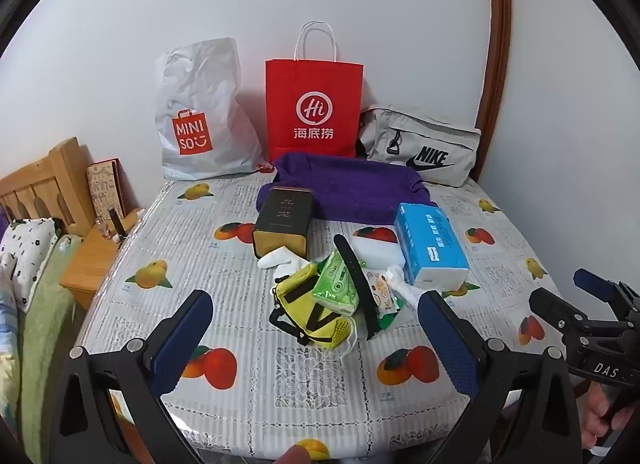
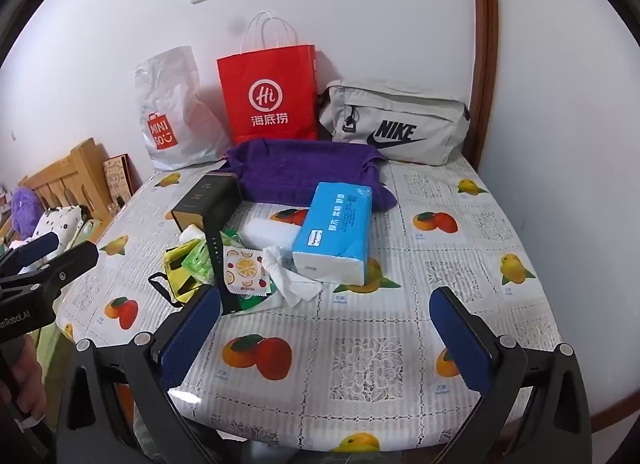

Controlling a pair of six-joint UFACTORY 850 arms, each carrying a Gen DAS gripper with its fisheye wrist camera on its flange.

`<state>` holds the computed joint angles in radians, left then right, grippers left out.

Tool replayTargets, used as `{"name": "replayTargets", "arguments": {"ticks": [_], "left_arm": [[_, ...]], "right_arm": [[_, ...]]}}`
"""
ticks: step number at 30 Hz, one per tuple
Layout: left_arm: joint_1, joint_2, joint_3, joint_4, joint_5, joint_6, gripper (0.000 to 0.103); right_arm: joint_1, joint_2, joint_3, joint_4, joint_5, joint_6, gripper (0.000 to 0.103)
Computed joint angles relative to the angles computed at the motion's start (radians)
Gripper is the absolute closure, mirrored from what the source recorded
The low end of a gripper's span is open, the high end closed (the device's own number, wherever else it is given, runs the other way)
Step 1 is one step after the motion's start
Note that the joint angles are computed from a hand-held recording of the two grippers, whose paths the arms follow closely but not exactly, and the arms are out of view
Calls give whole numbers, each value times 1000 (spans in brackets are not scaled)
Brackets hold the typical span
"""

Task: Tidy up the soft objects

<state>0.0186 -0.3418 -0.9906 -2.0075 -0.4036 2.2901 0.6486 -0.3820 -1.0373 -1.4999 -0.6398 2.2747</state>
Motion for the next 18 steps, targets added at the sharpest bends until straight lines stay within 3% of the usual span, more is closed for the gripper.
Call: {"name": "replayTargets", "arguments": {"ticks": [3,8,18], "left_arm": [[20,6,3,50,-60,-57,0],[10,25,7,85,-46,-82,0],[22,23,25,9,-58,5,0]], "right_arm": [[2,2,-2,-4,8,17,0],[15,3,-11,9,2,-8,0],[23,11,-4,-7,2,11,0]]}}
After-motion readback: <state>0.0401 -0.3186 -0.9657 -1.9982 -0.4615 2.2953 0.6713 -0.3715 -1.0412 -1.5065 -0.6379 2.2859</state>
